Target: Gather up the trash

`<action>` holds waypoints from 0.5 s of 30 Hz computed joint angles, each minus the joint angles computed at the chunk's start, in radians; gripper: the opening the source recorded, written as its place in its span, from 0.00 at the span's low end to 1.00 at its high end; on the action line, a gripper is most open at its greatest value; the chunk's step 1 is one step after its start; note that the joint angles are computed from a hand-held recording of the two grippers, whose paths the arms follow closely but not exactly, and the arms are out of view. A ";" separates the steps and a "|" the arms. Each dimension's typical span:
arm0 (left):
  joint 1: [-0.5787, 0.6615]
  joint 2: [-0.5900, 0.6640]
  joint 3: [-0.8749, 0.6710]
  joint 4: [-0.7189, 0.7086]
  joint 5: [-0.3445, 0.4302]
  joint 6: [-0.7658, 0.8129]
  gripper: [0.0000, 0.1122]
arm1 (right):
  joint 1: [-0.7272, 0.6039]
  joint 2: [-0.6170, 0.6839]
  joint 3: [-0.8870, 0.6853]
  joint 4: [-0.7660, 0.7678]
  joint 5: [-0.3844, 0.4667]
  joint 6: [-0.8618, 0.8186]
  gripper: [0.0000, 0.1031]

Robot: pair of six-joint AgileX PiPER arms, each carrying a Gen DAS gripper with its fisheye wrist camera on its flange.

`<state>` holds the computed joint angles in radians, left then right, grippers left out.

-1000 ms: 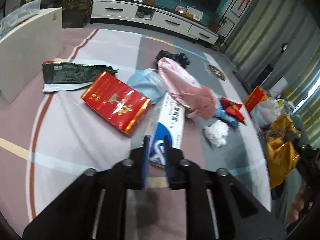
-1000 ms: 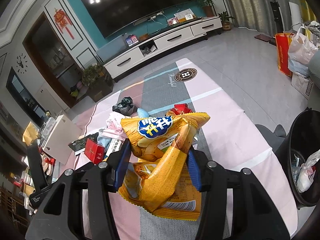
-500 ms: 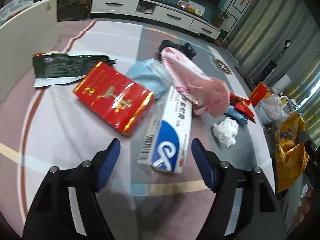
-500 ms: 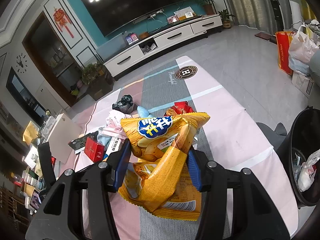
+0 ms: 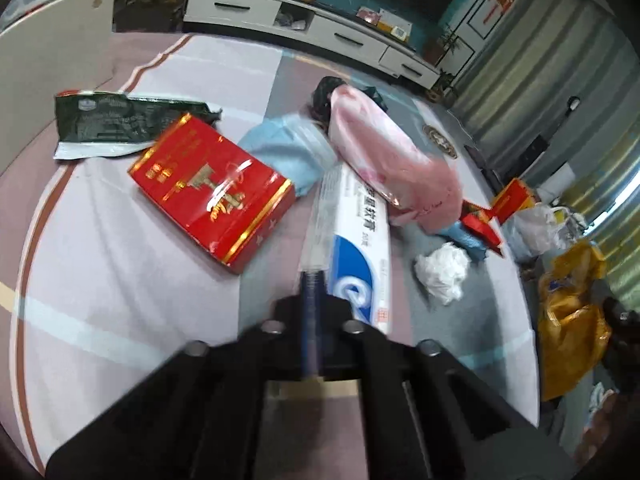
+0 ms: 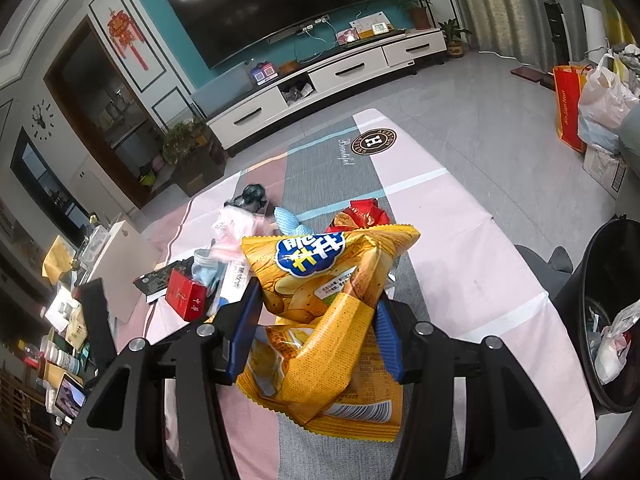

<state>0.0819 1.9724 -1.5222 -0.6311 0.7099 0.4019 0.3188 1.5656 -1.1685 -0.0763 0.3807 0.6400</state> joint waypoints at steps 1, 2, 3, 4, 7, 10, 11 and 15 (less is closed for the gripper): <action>0.002 -0.005 0.002 -0.001 0.004 0.002 0.01 | 0.003 -0.002 0.001 -0.009 0.000 0.007 0.51; 0.002 -0.010 0.009 -0.006 0.006 0.007 0.01 | 0.005 -0.001 -0.001 -0.016 0.002 0.014 0.51; 0.002 -0.017 0.019 -0.017 0.003 0.015 0.01 | 0.007 -0.001 -0.002 -0.023 0.003 0.020 0.51; 0.000 -0.019 0.020 -0.013 0.007 0.012 0.01 | 0.007 0.000 -0.004 -0.024 0.005 0.020 0.51; 0.001 -0.033 0.017 -0.017 0.037 0.015 0.01 | 0.007 -0.002 -0.003 -0.022 0.004 0.021 0.51; -0.009 -0.060 0.016 0.015 0.041 -0.003 0.01 | 0.005 -0.006 0.000 -0.029 -0.002 0.030 0.51; -0.016 -0.068 0.012 0.043 0.038 -0.026 0.02 | 0.002 -0.008 0.003 -0.021 -0.004 0.025 0.51; -0.041 -0.087 -0.005 0.147 0.042 -0.097 0.19 | -0.027 -0.023 0.018 0.077 -0.018 -0.063 0.51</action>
<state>0.0408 1.8853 -1.5275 -0.4839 0.7518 0.3047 0.2916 1.5423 -1.1505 0.0009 0.3624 0.5769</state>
